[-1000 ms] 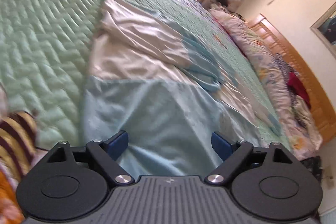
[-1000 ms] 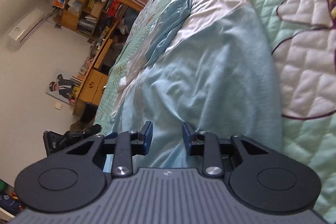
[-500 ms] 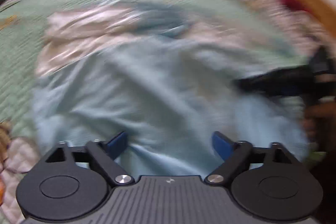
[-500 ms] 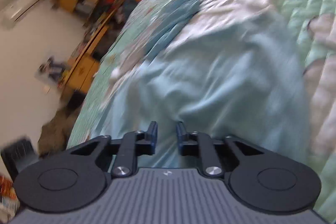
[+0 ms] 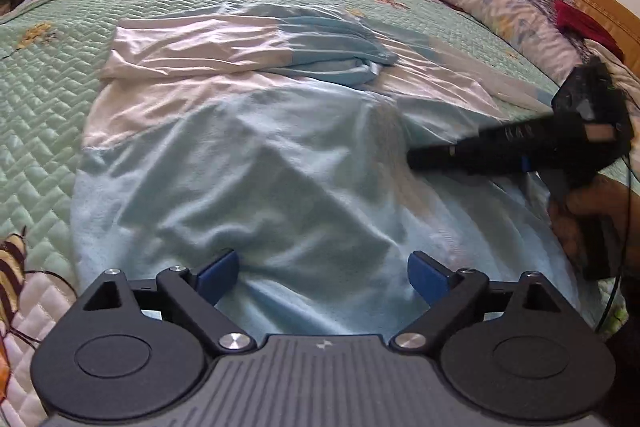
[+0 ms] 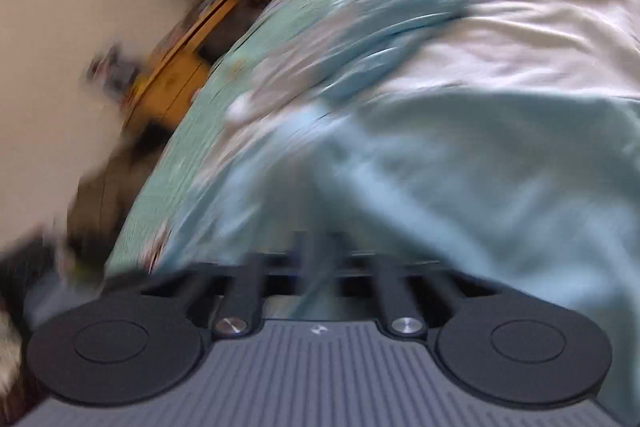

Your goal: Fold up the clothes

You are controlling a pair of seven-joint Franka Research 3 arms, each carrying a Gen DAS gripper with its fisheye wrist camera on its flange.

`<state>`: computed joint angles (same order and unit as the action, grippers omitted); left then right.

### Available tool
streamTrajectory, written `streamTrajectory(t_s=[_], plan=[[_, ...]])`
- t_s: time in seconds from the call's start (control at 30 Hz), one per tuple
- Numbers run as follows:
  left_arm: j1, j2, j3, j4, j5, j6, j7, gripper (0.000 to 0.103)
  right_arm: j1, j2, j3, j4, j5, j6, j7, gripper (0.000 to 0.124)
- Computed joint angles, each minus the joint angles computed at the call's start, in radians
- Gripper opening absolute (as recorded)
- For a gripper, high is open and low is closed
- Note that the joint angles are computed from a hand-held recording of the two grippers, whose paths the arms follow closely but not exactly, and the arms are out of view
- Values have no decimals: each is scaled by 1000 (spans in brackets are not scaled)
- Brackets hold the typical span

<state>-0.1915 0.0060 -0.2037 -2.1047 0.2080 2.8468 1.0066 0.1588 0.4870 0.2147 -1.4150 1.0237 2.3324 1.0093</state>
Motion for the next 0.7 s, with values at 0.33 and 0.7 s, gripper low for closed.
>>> streamTrajectory(t_s=[0.33, 0.7], plan=[[-40, -95, 19, -95, -128, 87, 146, 92, -69, -73, 45, -76, 120, -6, -108, 24], [-61, -47, -56, -48, 90, 10, 195, 92, 34, -274, -67, -297, -1, -179, -285, 26]])
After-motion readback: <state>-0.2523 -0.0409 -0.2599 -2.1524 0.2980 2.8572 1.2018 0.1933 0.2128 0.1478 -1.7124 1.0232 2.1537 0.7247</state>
